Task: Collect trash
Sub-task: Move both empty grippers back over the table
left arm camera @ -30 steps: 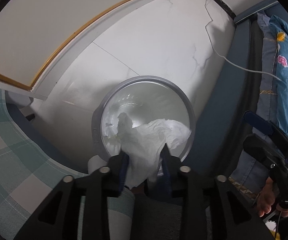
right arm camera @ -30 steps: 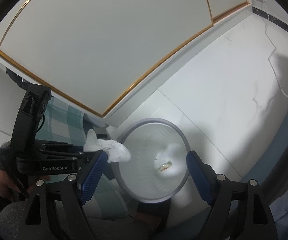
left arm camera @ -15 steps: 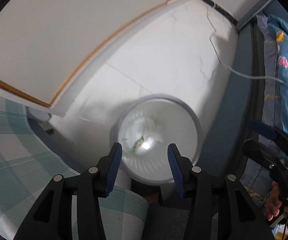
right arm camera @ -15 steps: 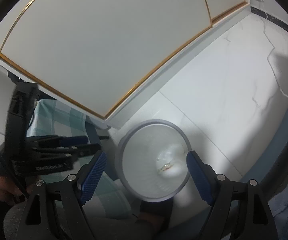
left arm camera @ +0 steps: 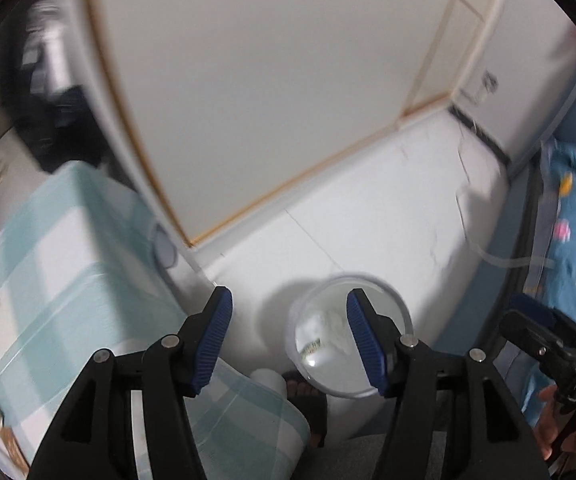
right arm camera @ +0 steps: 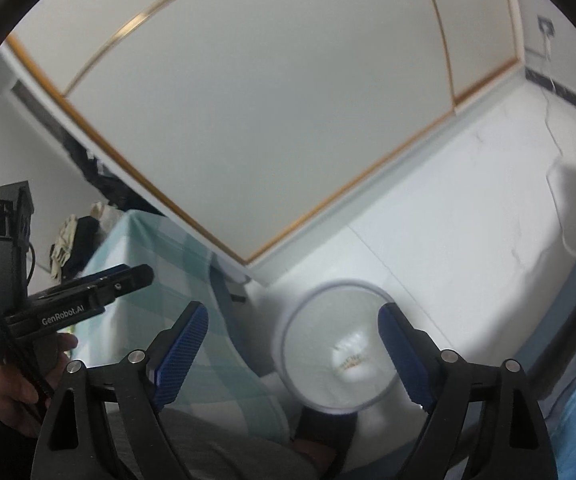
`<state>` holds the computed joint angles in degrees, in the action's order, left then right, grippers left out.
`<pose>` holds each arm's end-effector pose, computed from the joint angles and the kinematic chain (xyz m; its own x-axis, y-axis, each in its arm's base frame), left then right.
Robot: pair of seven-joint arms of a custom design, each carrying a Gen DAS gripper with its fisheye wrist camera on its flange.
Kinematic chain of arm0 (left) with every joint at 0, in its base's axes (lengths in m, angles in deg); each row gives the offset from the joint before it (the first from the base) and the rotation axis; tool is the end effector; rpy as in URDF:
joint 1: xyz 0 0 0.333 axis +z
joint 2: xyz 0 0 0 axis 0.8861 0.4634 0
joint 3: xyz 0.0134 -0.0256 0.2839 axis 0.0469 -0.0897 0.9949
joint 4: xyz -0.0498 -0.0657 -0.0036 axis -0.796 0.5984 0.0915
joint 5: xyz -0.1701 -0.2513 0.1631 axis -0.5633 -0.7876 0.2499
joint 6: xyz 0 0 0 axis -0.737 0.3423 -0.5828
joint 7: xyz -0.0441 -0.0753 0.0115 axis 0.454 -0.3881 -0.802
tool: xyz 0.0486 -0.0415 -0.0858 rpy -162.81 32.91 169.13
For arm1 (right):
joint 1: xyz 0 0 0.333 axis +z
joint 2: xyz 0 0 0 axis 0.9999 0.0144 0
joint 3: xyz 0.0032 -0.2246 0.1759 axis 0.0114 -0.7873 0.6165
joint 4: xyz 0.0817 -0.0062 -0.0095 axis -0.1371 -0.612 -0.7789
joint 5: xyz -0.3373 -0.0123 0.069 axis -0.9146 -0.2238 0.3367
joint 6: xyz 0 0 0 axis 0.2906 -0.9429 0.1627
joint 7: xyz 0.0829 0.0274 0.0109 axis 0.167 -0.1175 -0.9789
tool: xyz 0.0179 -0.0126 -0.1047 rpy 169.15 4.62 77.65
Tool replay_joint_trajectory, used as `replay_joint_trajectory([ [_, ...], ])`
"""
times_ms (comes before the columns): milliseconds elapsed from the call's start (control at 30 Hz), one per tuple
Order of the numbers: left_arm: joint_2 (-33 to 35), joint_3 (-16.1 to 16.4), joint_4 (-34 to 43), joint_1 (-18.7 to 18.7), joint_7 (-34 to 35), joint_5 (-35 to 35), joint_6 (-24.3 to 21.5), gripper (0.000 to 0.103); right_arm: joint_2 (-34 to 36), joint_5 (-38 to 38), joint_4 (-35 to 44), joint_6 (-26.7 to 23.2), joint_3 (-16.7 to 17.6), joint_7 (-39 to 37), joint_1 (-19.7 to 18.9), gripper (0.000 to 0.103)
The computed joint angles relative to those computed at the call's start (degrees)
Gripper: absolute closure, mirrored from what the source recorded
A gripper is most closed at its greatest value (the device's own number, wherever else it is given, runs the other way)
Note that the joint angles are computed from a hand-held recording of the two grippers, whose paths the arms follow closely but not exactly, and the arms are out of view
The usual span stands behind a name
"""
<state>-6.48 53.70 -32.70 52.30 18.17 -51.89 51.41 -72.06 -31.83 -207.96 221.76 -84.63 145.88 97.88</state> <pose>0.5134 -0.2013 0.5588 -0.4069 -0.9073 0.1059 -0.8240 0.3146 -0.4712 0.4432 0.0180 0.5002 -0.1329 -0.8780 -0.4599 -0.7602 0.3880 -0.5211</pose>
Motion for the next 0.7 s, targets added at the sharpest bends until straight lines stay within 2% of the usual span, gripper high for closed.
replay_joint_trajectory([
  [200, -8.43, 3.14, -6.83, 1.80, -2.57, -1.82, 6.02, 0.048, -2.54, -2.07, 2.42, 3.55, 2.93, 1.60, 1.96, 0.015],
  [467, -17.70, 7.67, -15.30, 3.98, -4.96, -1.37, 13.02, 0.047, -2.62, -3.54, 7.11, 7.77, 5.62, 0.16, 8.45, 0.015],
  [700, -24.57, 11.71, -20.72, 7.11, -7.61, 1.93, 18.22, 0.047, 1.45, -3.39, 12.78, 10.24, 7.44, -1.80, 14.57, 0.015],
])
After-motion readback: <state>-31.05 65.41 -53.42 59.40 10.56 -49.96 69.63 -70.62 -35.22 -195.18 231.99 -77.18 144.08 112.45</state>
